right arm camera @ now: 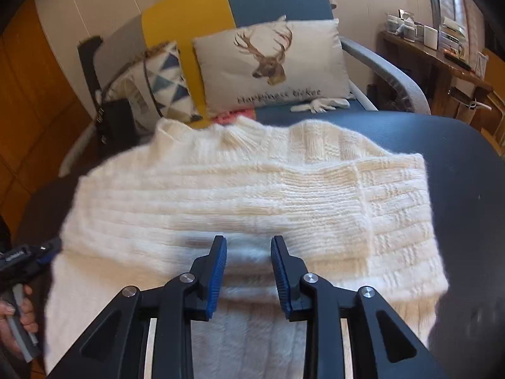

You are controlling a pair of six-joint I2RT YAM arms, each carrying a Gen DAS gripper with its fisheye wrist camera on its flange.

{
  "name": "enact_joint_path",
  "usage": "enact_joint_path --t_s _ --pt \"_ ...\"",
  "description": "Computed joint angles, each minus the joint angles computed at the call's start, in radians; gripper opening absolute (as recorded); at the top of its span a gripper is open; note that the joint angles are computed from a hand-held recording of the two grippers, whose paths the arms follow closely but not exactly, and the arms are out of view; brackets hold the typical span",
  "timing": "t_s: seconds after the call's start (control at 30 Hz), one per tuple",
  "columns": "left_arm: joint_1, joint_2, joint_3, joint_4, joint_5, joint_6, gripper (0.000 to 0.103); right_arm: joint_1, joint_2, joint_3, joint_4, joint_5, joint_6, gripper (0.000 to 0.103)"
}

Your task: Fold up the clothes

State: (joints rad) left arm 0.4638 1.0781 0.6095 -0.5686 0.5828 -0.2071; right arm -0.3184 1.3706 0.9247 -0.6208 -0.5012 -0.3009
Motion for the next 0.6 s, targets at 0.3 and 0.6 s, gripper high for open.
enact_joint_path --t_s 0.3,0.6 --pt "0.192 -0.361 -0.065 -0.397 0.243 0.26 0.034 -0.129 -0.229 -0.184 -0.246 -0.162 -0.227 0.029" --pt "-0.274 -0.613 -0.175 -0.329 -0.227 0.021 0.034 -0.016 -0.449 -0.314 -0.273 0.021 -0.289 0.029"
